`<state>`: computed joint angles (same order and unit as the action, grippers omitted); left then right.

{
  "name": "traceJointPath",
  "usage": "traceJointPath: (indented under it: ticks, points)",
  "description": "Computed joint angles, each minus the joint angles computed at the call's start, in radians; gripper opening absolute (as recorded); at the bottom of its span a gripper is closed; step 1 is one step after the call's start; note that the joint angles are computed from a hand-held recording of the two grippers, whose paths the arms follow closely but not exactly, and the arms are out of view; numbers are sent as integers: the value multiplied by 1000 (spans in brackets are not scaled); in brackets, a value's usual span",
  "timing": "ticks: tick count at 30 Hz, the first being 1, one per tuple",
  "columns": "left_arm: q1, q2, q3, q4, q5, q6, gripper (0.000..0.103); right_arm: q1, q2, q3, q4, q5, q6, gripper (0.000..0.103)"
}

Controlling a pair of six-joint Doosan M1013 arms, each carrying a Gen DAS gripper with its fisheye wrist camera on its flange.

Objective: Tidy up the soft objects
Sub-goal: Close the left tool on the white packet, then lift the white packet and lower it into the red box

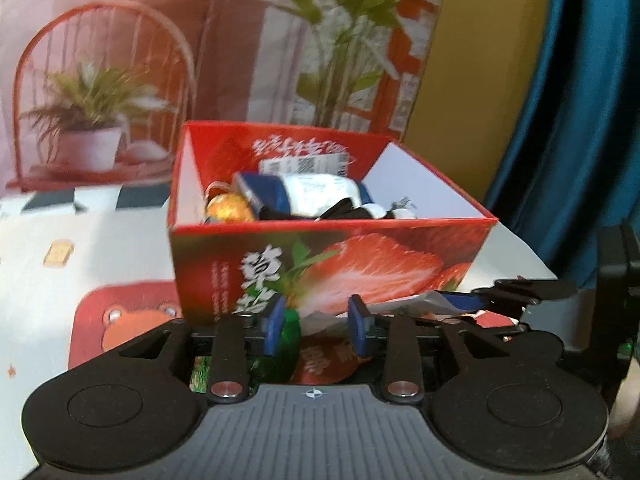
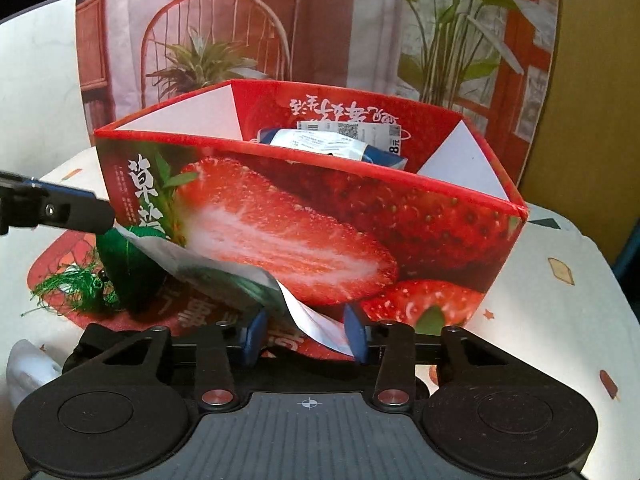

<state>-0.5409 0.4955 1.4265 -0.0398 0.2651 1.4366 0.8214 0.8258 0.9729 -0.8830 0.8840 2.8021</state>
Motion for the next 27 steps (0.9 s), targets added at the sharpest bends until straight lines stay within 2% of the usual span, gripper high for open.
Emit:
traceJointPath:
  ticks: [3, 7, 9, 16, 18, 27]
  points:
    - [-8, 4, -9, -4, -5, 65, 44, -2, -1, 3, -3, -7, 13, 38]
    - [-4, 33, -53, -116, 38, 193, 44, -6, 2, -3, 4, -4, 21, 38]
    - [-5, 53, -76, -73, 53, 165, 44, -8, 3, -5, 9, -6, 31, 38]
    - [12, 96, -127, -197, 112, 258, 44, -12, 1, -4, -3, -6, 43, 38]
    - [13, 105, -141, -159, 140, 217, 44, -15, -4, 7, -8, -20, 66, 38]
    - [13, 129, -167, -184, 183, 252, 44, -21, -13, 34, -29, -58, 128, 38]
